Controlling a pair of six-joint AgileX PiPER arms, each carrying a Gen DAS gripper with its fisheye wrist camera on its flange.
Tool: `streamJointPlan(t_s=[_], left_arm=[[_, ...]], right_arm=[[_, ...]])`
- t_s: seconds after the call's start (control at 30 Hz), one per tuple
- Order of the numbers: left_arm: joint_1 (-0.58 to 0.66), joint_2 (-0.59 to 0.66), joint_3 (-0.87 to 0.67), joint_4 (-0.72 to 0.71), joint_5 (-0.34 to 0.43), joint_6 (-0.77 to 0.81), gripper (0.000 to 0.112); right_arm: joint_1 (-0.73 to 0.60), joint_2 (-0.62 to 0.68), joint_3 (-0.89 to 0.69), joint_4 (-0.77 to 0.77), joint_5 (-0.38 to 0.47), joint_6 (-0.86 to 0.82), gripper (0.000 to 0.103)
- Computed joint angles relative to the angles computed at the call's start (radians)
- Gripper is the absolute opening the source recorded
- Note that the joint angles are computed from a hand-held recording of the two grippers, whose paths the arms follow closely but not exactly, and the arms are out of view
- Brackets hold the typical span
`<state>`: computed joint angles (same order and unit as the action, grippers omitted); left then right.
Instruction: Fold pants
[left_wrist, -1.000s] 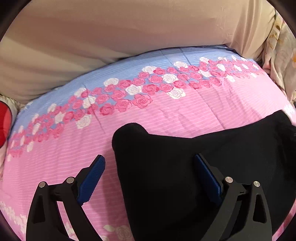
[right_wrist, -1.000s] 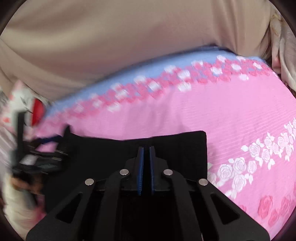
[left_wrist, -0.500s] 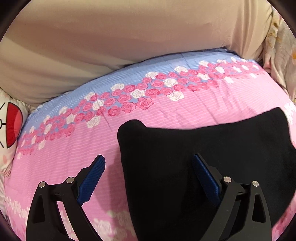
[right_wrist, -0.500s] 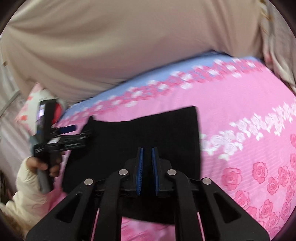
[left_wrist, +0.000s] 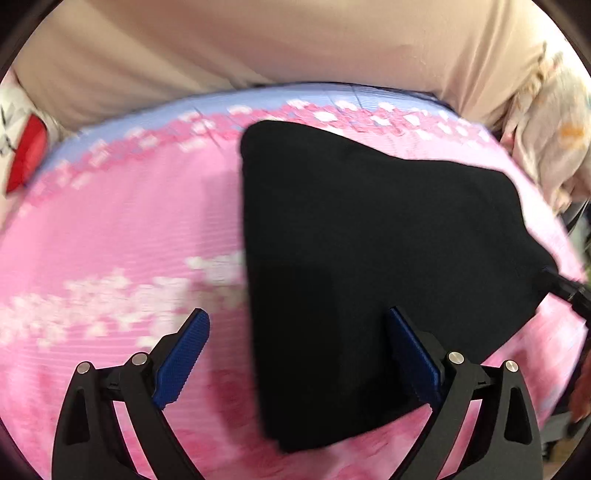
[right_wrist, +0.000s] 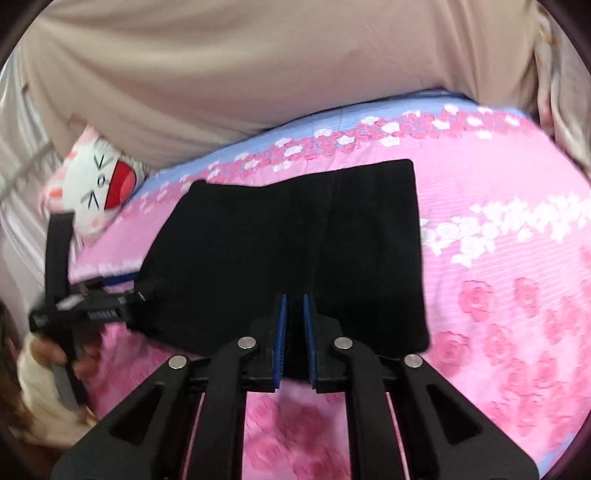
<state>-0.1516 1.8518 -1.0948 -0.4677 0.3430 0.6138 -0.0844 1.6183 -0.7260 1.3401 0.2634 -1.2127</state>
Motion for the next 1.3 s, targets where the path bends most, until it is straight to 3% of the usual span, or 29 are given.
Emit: streamJointPlan(t_s=[0.03, 0.13, 0.27, 0.33, 0.4, 0.47, 0.57, 0.6, 0.63, 0.7, 0.87, 0.97, 1.07, 1.13, 1.3], left_arm=[[0.002, -0.001, 0.016, 0.003, -0.013, 0.017, 0.097], [0.040, -0.002, 0.027, -0.096, 0.031, 0.117, 0.096], [0.053, -0.094, 0.061, -0.083, 0.017, 0.091, 0.095], [0.048, -0.065, 0.027, -0.072, 0.048, 0.066, 0.095], [0.047, -0.013, -0.002, -0.098, 0.093, 0.088, 0.095], [0.053, 0.023, -0.009, -0.132, 0.109, 0.105, 0.095], [0.103, 0.009, 0.003, -0.268, 0.175, 0.221, 0.095], [0.130, 0.007, -0.001, -0.331, 0.217, 0.278, 0.095], [0.154, 0.011, -0.009, -0.395, 0.256, 0.337, 0.095], [0.179, 0.032, -0.040, -0.432, 0.310, 0.363, 0.095], [0.192, 0.120, -0.148, -0.402, 0.426, 0.277, 0.095], [0.168, 0.117, -0.127, -0.401, 0.404, 0.272, 0.095], [0.168, 0.123, -0.124, -0.435, 0.448, 0.291, 0.095], [0.160, 0.132, -0.136, -0.438, 0.454, 0.277, 0.096], [0.165, 0.164, -0.174, -0.472, 0.490, 0.264, 0.096]], right_arm=[[-0.024, 0.025, 0.004, -0.002, 0.011, -0.013, 0.005], [-0.119, 0.023, 0.015, 0.115, 0.156, -0.078, 0.006], [-0.032, -0.046, -0.061, 0.041, 0.130, -0.014, 0.012], [0.035, 0.022, -0.133, -0.065, 0.084, 0.081, 0.014], [0.100, 0.167, -0.193, -0.199, -0.028, 0.205, 0.017], [0.088, 0.177, -0.194, -0.173, -0.015, 0.208, 0.017], [0.025, 0.052, -0.106, -0.017, 0.054, 0.106, 0.018], [-0.011, -0.002, -0.067, 0.033, 0.078, 0.062, 0.027], [-0.046, -0.039, -0.042, 0.042, 0.092, 0.051, 0.057], [-0.123, -0.128, 0.034, 0.076, 0.082, 0.021, 0.089], [-0.370, -0.021, 0.047, 0.060, 0.339, 0.022, 0.088], [-0.420, 0.073, 0.044, 0.107, 0.465, -0.010, 0.085], [-0.436, 0.181, 0.033, 0.163, 0.605, -0.047, 0.079], [-0.418, 0.222, 0.026, 0.196, 0.635, -0.060, 0.074], [-0.373, 0.244, 0.003, 0.242, 0.628, -0.093, 0.076]])
